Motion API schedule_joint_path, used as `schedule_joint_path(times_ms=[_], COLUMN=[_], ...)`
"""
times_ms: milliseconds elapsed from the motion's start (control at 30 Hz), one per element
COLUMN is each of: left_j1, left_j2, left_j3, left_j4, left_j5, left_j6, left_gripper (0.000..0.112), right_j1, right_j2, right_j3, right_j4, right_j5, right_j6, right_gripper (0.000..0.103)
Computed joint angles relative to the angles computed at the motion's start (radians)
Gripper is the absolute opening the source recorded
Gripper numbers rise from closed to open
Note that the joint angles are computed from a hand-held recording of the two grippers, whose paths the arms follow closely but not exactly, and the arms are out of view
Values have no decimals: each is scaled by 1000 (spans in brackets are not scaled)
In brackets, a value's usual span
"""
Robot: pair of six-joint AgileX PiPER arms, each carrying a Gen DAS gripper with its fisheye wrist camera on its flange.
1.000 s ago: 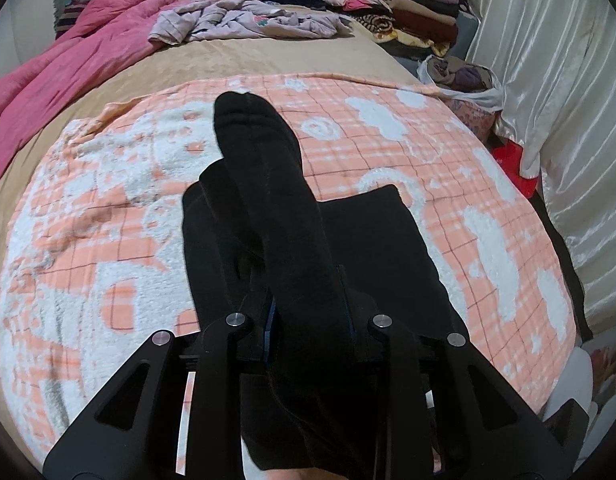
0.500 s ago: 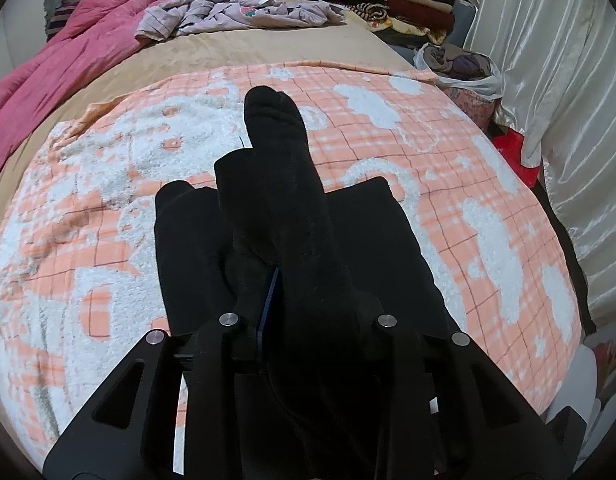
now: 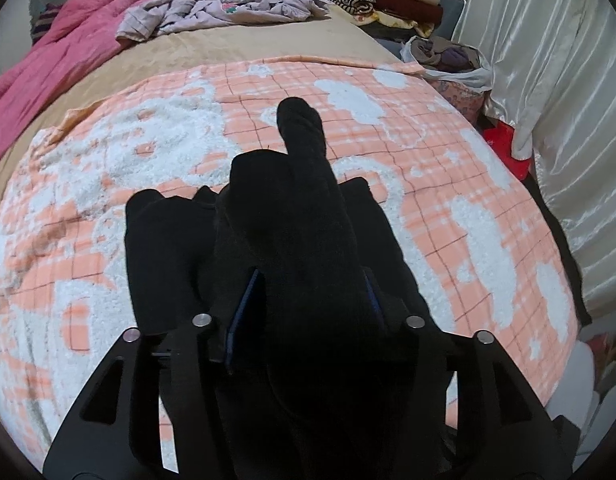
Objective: Fold small clothes
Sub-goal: 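Lower the folded side onto the sweatshirt with both grippers, then open both grippers and release the folded sweatshirt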
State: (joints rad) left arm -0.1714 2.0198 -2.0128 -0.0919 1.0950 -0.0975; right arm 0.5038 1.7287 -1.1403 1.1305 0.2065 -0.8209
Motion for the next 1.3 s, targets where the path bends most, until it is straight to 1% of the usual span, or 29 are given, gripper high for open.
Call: schedule_joint_path(times_ms=[33, 100, 133, 200, 267, 367, 433, 633, 733, 767, 800, 867, 933, 967, 1000, 1100, 1233, 1300], left_j1=[4, 8, 6, 8, 21, 33, 49, 102, 128, 135, 145, 163, 177, 180, 185, 196, 214, 220], left_j2=[-4, -11, -14, -39, -60, -91, -106, -170, -208, -214, -222, -247, -268, -278, -288, -314, -336, -344], left_j3=[3, 2, 2, 27, 39, 52, 58, 145, 209, 220, 236, 282, 325, 345, 363, 421, 467, 481], left_j4=[-20, -52, -51, -78, -122, -115, -110, -77, -60, -60, -66, -76, -67, -58, -55, -42, -55, -55], left_j5=[-7, -8, -8, -33, -42, -60, -62, -104, -140, -143, -147, -171, -193, -204, -213, -244, -260, -268], left_j6=[9, 34, 36, 46, 62, 58, 49, 39, 39, 40, 46, 61, 70, 70, 76, 83, 102, 103], left_gripper=[55, 59, 59, 60, 66, 66, 66, 66, 66, 66, 66, 66, 66, 66, 66, 66, 66, 66], right_j1=[-2, -14, -21, -32, -45, -62, -62, -94, -120, -127, -136, -174, -197, -216, -232, -290, -326, -345], right_j2=[0, 1, 2, 5, 5, 4, 1, -15, -22, -26, -28, -23, -23, -11, 6, 83, 174, 241], right_j3=[0, 2, 4, 5, 9, 16, 13, 11, 6, 4, 0, -17, -33, -57, -82, -184, -345, -454], right_j4=[-7, 4, 22, 23, 44, 99, 74, 86, 91, 82, 84, 121, 127, 116, 113, 111, 10, -26], right_j5=[3, 17, 24, 36, 51, 73, 74, 135, 187, 200, 216, 303, 344, 389, 429, 577, 680, 753], right_j6=[9, 17, 9, 25, 18, -24, 0, 8, 7, 18, 19, -10, -9, 10, 27, 95, 224, 296], right_gripper=[16, 17, 17, 17, 17, 17, 18, 21, 25, 32, 44, 55, 58, 63, 70, 75, 78, 80])
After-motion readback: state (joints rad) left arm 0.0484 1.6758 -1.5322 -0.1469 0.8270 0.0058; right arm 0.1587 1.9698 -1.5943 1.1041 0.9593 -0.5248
